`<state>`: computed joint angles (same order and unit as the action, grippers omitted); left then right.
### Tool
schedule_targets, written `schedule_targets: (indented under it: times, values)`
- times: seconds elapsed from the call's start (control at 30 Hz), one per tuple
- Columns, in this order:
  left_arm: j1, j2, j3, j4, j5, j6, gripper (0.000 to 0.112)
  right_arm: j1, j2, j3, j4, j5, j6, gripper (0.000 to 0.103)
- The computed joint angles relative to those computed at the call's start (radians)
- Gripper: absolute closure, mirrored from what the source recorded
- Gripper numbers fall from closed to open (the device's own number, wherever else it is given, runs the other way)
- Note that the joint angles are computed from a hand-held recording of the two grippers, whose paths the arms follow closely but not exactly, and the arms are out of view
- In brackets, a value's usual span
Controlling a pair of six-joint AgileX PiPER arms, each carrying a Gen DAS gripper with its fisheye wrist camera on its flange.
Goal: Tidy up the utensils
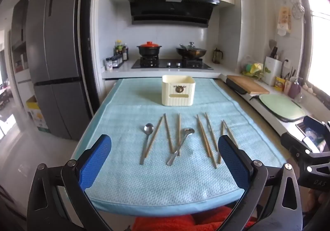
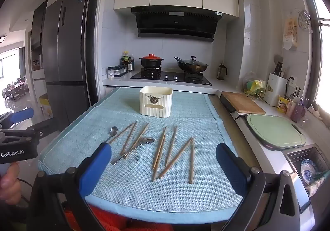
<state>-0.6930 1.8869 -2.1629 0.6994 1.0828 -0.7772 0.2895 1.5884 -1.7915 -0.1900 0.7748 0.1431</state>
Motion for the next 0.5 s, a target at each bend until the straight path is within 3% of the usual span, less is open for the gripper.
schedule_targets:
  times: [0.37,0.5]
  values:
    - [0.001,-0.044,0.079,0.007,-0.030,-0.036,0.010,0.019,0.006,0.014,-0.024,-0.019,0.025,0.000]
    - [0.012,-0.017,0.037,-0.014,-0.020,-0.016,0.010,0.018,0.001,0.010,-0.022,-0.008,0.024,0.000]
